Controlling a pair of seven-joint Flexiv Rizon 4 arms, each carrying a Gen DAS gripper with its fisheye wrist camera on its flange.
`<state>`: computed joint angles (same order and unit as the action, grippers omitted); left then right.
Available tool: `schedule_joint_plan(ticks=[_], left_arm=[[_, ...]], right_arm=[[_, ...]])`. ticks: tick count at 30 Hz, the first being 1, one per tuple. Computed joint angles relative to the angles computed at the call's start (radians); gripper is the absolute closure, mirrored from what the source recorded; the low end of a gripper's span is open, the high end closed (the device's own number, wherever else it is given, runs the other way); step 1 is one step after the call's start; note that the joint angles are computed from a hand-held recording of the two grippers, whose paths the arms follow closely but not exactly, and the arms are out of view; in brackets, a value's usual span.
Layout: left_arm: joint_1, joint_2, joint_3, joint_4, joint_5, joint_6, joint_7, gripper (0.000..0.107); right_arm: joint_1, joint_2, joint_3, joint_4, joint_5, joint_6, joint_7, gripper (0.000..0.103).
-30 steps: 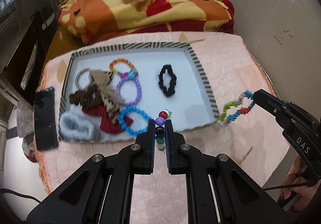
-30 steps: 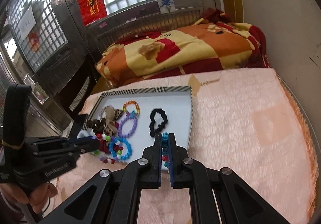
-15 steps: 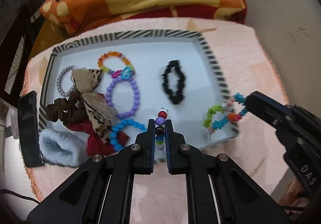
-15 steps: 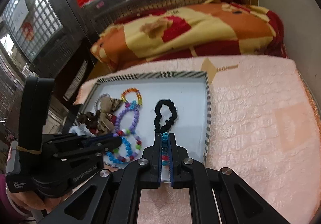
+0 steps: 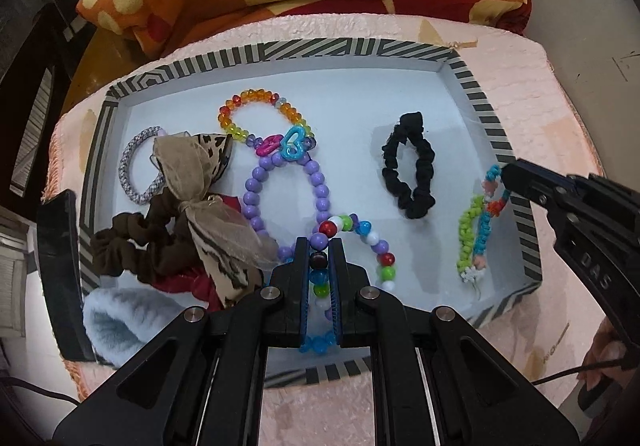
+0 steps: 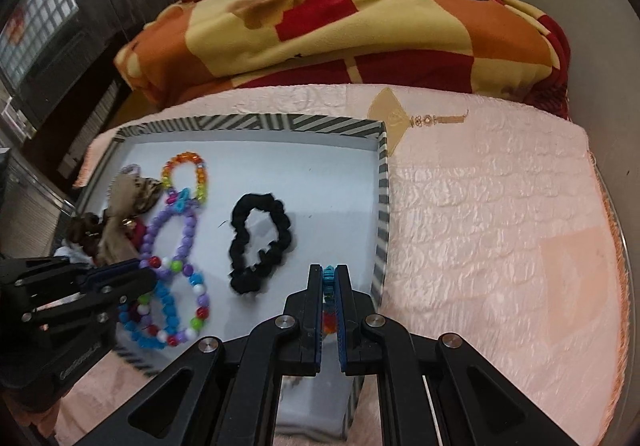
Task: Organize jewelry
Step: 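Carry both bracelets into the tray and open both grippers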
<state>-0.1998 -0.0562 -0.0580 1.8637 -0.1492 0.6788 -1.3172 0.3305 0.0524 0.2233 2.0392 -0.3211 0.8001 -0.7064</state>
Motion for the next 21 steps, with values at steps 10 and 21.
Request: schedule_joint_plan(ticks=[10, 21], left_arm=[[-0.001, -0.056, -0.002, -0.048, 0.030, -0.022, -0.050, 0.099], [-0.004, -0.034, -0.001, -0.042, -0.003, 0.001, -0.064, 0.059]], right_arm=[[-0.004, -0.081, -0.023, -0.042, 0.020, 0.023, -0.040, 0.098], [-0.020, 0.021, -0.004, 0.038, 0.027, 0.110, 0.058, 0.073]])
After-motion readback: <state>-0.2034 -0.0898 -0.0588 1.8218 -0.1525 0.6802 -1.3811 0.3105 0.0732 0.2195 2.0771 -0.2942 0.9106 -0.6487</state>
